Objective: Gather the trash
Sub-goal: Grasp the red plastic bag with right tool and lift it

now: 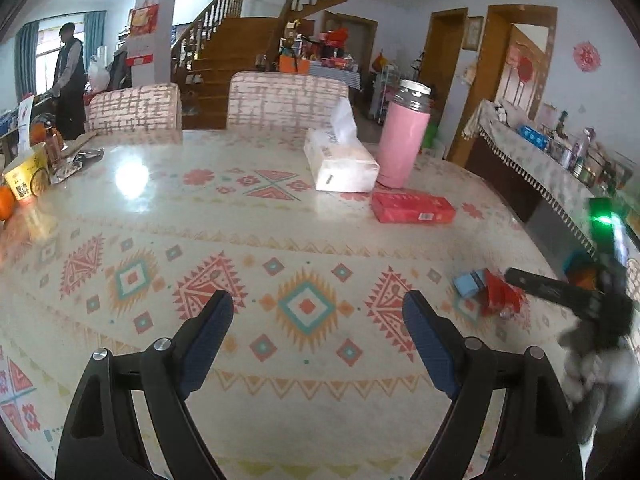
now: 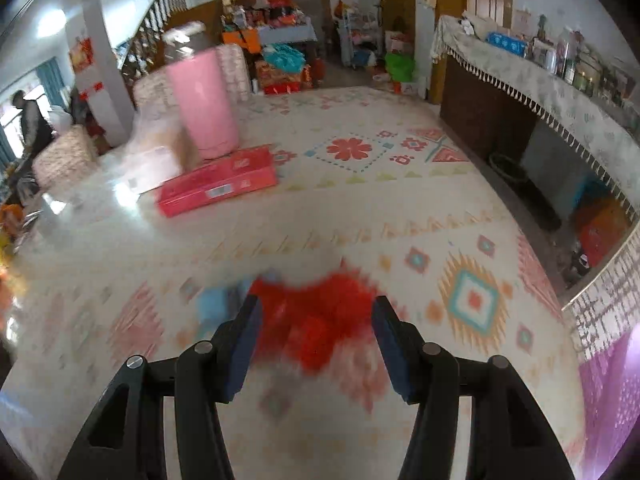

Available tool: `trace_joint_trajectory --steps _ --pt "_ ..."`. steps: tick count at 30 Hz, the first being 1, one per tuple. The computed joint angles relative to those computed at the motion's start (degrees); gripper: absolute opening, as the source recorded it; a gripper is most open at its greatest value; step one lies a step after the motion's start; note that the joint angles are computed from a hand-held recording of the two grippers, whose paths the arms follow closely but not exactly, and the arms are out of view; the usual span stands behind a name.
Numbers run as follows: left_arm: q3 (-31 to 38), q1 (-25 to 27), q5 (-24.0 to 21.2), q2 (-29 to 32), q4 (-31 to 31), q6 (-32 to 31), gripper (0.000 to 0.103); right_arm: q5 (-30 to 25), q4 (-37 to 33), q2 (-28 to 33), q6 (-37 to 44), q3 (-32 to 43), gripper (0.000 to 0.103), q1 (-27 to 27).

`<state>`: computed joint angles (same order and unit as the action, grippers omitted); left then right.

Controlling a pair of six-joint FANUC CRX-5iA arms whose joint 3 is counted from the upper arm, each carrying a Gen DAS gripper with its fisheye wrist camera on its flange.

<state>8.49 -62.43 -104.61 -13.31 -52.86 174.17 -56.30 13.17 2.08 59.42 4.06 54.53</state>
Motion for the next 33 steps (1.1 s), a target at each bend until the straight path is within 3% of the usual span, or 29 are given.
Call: trace_joint_trajectory --steps 4,7,13,17,22,24,28,33 --pt "-1.1 1.6 1.0 -1.0 1.4 0.4 0.086 -2.6 -6.3 4.8 3.4 6.0 0.058 -3.0" --pt "-1.7 2.4 1.9 -1.6 2.5 0.9 0.086 -2.9 -10.1 3.4 6.6 5.4 0.058 -4.0" --pt "-2.0 2.2 2.2 -1.9 2.5 1.6 0.086 -8.9 -6.4 -1.0 13.8 0.8 0.057 -0.6" --pt "-1.6 1.6 1.6 -1.4 2.0 1.6 0.086 -5.9 -10.9 -3.4 12.6 1.2 0.057 -2.7" --pt "-1.3 1.6 1.5 -1.2 2.0 1.6 0.086 -6.2 -13.6 -0.1 10.4 5.5 0.057 -3.6" --pt "-1.4 1.6 1.6 -1.3 2.0 1.9 0.086 -7.4 -12.3 1.6 9.1 6.4 0.057 -2.6" --pt "-1.0 1.1 0.0 -1.1 1.1 2.6 0.086 -8.3 -13.4 3.3 9.9 7.4 0.046 -1.2" --pt "-1.3 2.0 -0.1 -1.4 1.7 2.3 0.086 -8.8 -16.6 1.3 20.1 6.1 0.046 2.6"
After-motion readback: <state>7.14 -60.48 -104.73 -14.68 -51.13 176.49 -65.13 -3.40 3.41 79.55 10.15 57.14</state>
